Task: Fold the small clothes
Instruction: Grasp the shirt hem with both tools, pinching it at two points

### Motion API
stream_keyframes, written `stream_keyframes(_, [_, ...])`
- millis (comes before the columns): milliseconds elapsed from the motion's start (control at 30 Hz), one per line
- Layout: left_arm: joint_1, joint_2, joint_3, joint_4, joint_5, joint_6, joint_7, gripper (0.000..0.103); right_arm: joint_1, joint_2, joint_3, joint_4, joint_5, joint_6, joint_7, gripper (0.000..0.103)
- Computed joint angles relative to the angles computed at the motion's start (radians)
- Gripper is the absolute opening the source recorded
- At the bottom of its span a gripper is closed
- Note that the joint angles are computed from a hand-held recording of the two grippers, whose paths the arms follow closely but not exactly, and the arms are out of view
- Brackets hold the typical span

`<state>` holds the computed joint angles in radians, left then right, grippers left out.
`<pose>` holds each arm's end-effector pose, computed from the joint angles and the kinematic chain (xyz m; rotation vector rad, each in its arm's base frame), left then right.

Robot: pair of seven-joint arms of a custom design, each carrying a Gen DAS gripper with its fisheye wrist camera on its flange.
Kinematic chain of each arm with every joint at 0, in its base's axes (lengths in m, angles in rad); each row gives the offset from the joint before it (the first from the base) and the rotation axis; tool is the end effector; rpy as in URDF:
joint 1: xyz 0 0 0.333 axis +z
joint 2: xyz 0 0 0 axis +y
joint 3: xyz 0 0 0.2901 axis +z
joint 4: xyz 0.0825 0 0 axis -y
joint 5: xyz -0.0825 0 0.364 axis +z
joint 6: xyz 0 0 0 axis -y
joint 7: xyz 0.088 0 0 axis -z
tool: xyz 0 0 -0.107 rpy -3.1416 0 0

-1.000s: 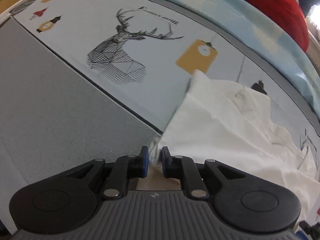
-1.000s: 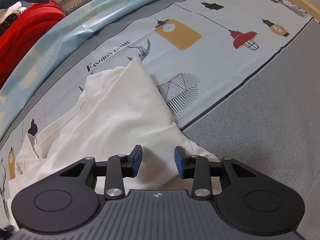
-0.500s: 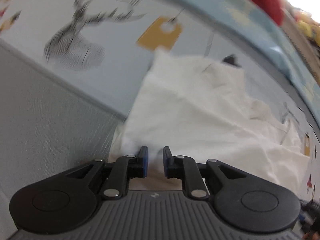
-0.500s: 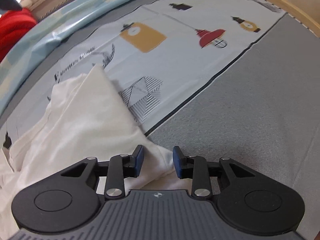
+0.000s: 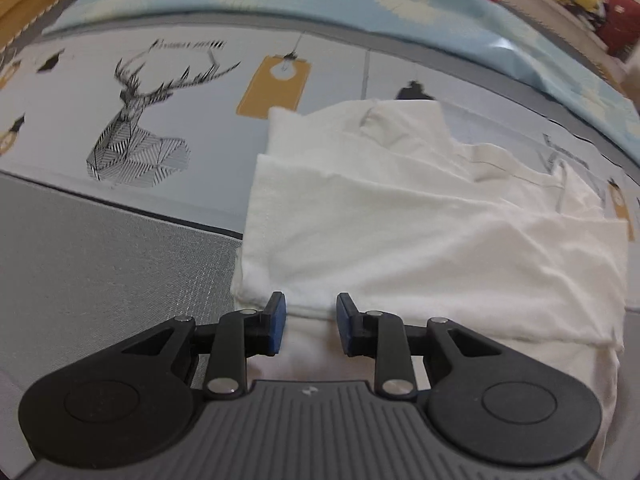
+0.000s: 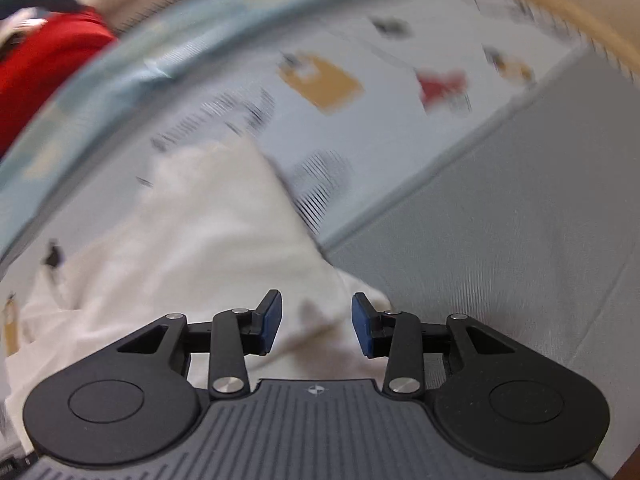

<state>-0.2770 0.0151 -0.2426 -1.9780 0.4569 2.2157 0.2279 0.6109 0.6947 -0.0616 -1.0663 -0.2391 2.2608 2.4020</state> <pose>0.4965 -0.2669 0.4662 -2.4349 1.3047 -0.3840 0.6352 0.4001 0.4651 -1.7201 2.0034 -0.4063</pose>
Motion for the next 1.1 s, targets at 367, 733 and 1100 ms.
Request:
stream_keyframes(367, [-0.096, -0.385, -0.080, -0.214, 0.063, -0.043, 0.089, 0.031, -0.049, -0.562, 0.074, -0.700, -0.141, 0.315, -0.062, 0.040])
stream_keyframes(733, [-0.228, -0.635, -0.129, -0.577, -0.178, 0.024, -0.017, 0.030, -0.149, -0.985, 0.117, -1.319, 0.110, 0.441, -0.280, 0.041])
stream_keyframes(1100, [-0.270, -0.600, -0.096, -0.651, -0.353, 0.062, 0.061, 0.031, -0.259, -0.910, 0.226, -1.320, 0.174, 0.328, -0.355, 0.042])
